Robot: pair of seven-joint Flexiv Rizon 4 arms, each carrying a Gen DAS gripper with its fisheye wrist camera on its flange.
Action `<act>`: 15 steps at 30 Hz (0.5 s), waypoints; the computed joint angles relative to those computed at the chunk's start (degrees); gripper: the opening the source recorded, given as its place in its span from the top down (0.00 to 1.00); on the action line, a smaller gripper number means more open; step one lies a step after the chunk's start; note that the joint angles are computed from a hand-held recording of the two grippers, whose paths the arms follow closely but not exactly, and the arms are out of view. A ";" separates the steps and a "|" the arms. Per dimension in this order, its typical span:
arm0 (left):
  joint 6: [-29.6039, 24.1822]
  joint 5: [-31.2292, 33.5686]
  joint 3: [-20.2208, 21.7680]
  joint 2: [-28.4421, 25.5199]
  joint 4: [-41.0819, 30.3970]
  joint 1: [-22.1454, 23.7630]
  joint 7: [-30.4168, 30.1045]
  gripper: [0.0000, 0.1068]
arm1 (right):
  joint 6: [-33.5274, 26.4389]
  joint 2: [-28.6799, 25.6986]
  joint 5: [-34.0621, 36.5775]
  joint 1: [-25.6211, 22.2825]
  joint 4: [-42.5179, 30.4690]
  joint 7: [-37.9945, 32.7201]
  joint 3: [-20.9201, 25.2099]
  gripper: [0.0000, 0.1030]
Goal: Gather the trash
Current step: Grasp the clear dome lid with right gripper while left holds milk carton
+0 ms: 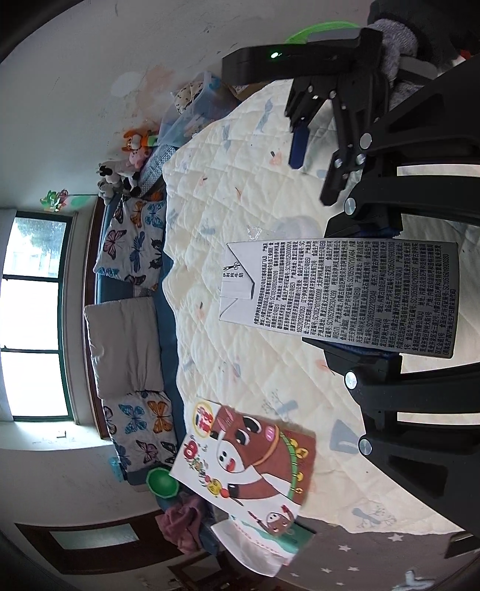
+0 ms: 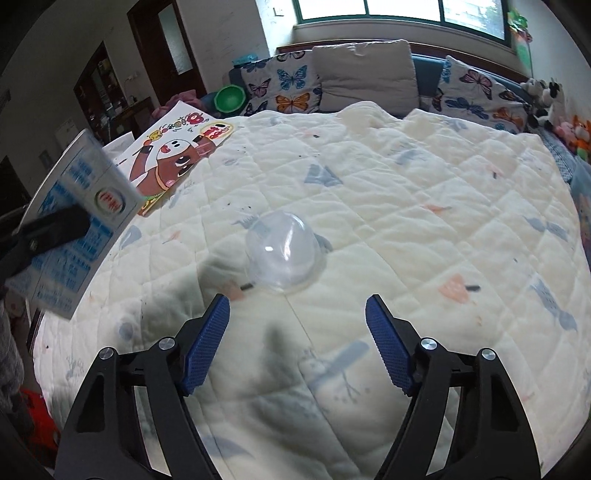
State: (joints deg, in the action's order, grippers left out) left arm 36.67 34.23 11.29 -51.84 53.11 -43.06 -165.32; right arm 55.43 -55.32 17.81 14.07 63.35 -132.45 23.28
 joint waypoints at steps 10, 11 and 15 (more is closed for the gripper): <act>2.57 0.20 -0.25 1.87 5.03 0.29 -2.88 0.63 | -0.64 -4.34 -3.32 4.70 -6.18 4.22 -2.40 0.30; 2.63 0.17 -0.31 1.85 5.08 0.32 -2.85 0.63 | -0.91 -4.83 -3.72 5.03 -6.91 4.69 -2.58 0.30; 3.09 0.08 -0.39 1.79 5.42 0.46 -2.96 0.63 | -0.90 -5.87 -4.42 5.58 -8.04 5.39 -2.63 0.30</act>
State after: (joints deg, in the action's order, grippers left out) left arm 39.75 34.31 10.90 -50.05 58.53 -42.60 -168.28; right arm 54.54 -61.19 13.38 19.65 55.31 -127.06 20.65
